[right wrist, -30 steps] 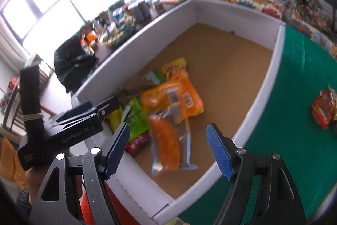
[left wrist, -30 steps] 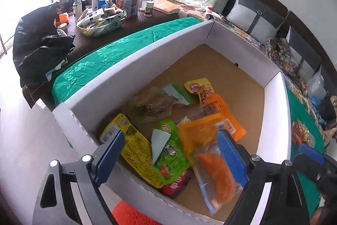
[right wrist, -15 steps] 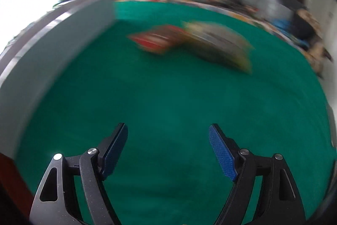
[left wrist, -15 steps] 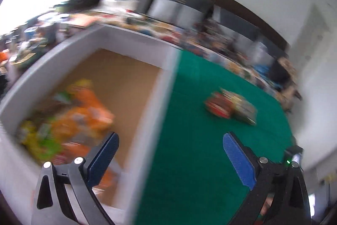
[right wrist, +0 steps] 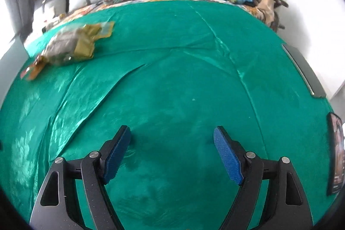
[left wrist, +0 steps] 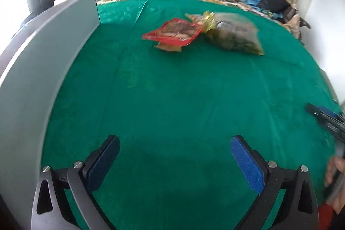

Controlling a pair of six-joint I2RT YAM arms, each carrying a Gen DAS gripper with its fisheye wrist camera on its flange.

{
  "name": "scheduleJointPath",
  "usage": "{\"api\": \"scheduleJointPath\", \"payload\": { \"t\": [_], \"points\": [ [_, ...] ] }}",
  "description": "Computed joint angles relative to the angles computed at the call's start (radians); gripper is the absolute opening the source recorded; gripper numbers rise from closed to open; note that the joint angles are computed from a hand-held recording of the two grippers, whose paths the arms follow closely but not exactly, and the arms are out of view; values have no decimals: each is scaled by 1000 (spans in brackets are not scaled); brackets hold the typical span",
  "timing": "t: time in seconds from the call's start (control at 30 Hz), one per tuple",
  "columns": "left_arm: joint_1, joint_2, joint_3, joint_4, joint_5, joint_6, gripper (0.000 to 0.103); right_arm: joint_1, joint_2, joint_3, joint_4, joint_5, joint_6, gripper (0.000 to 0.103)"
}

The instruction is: Organize snacks

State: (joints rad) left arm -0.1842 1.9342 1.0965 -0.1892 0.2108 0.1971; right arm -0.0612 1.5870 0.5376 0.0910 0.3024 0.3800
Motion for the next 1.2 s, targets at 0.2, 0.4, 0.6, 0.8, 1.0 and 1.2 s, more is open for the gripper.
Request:
{"api": "scheduleJointPath", "payload": {
  "t": [0.2, 0.4, 0.6, 0.8, 1.0, 1.2],
  "points": [
    [-21, 72, 41, 53, -75, -19, 102, 4, 16, 10, -3, 1, -1, 87],
    [-14, 65, 2, 123, -74, -31, 103, 5, 28, 18, 2, -3, 1, 88],
    [-25, 72, 4, 140, -89, -46, 103, 6, 28, 19, 1, -3, 1, 88],
    [-27, 74, 8, 137, -90, -48, 103, 7, 29, 20, 0, -3, 2, 88],
    [-28, 74, 8, 137, -89, -50, 103, 7, 29, 21, -1, -3, 3, 88],
    [-27, 76, 12, 135, -88, -49, 103, 6, 29, 21, -1, -4, 2, 88]
  ]
}}
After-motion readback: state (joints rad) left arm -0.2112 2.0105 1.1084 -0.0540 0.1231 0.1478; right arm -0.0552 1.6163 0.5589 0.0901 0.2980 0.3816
